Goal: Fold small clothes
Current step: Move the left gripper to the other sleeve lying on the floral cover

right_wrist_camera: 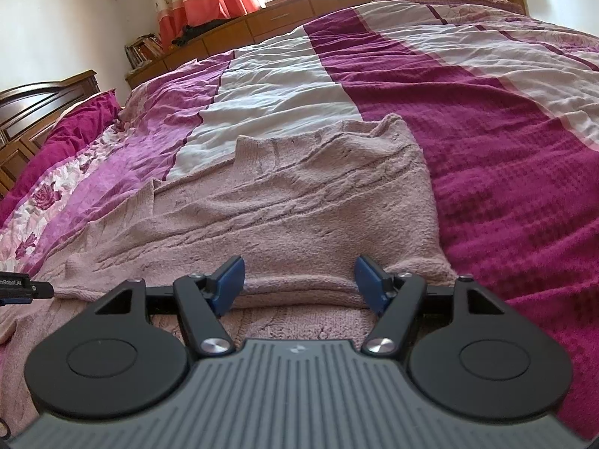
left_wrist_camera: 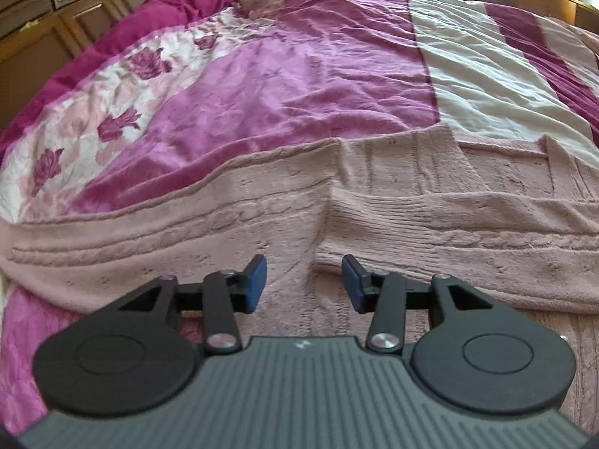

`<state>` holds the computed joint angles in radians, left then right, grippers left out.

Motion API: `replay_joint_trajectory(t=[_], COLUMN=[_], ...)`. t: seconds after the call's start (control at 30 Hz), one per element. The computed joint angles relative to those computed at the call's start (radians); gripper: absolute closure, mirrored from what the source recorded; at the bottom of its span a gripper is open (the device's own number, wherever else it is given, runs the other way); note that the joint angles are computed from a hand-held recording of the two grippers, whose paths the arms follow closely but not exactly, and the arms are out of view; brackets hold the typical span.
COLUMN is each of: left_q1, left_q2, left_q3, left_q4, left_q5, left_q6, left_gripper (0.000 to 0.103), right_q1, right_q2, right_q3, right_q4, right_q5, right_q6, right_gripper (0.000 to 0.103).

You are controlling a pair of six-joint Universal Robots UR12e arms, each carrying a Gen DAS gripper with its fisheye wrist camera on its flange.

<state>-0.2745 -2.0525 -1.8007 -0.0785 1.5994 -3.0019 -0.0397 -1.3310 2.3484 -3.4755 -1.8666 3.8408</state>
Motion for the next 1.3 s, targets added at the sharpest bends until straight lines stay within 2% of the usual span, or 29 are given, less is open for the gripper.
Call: replay_joint_trajectory(t=[0.17,0.3,0.4,0.5,0.53,0.6,0.7,0.93,1.3], left_q1=[0.01,0.013,0.008,-0.003,-0.005,-0.013,-0.014,0.0,0.048], left_q2=[-0.003,-0.013,-0.025,-0.033,-0.035,-0.038,-0.039,-0.015,0.059], left_q3=[0.009,0.021,0.037,0.053,0.052,0.049,0.048,0.033,-0.026], left_q4=[-0.002,0.001,-0.028,-0.093,-0.088,-0.071,-0.07,-0.105,-0.085], left_q5=[-0.025,-0.047,-0.032,0.005,0.015,0.05,0.067,0.035,-0.029], left_q6=[-0.02,-0.023,-0.018,-0.004,0.004,0.019,0.019,0.026,0.02], left_gripper=[0.056,0.056,0.056,0.055,0.054,0.044,0.041,0.041,0.041], right_q1=[-0.009,-0.018,-0.039,-0.04,-0.042,-0.047,-0.062,-0.051,0.024], right_q2=[-0.061,-0.101,-0.097,-0.09,-0.089,-0.086,-0.079,-0.098,-0.126], right_q3=[0.018,0.053,0.076,0.079,0.081,0.088,0.105,0.099,0.049], right_q4=[0.033,-0.004,-0.054,-0.026,-0.019,-0.021,-0.056,0.0,0.054], right_q5=[0.033,0.081,0.145,0.104,0.087,0.068,0.081,0.059,0.006], right_q6=[0.083,0.119,0.154,0.207,0.223,0.238,0.261,0.197,0.117], right_gripper=[0.03,0.03,0.03,0.031,0.031,0.032,0.035,0.034,0.028])
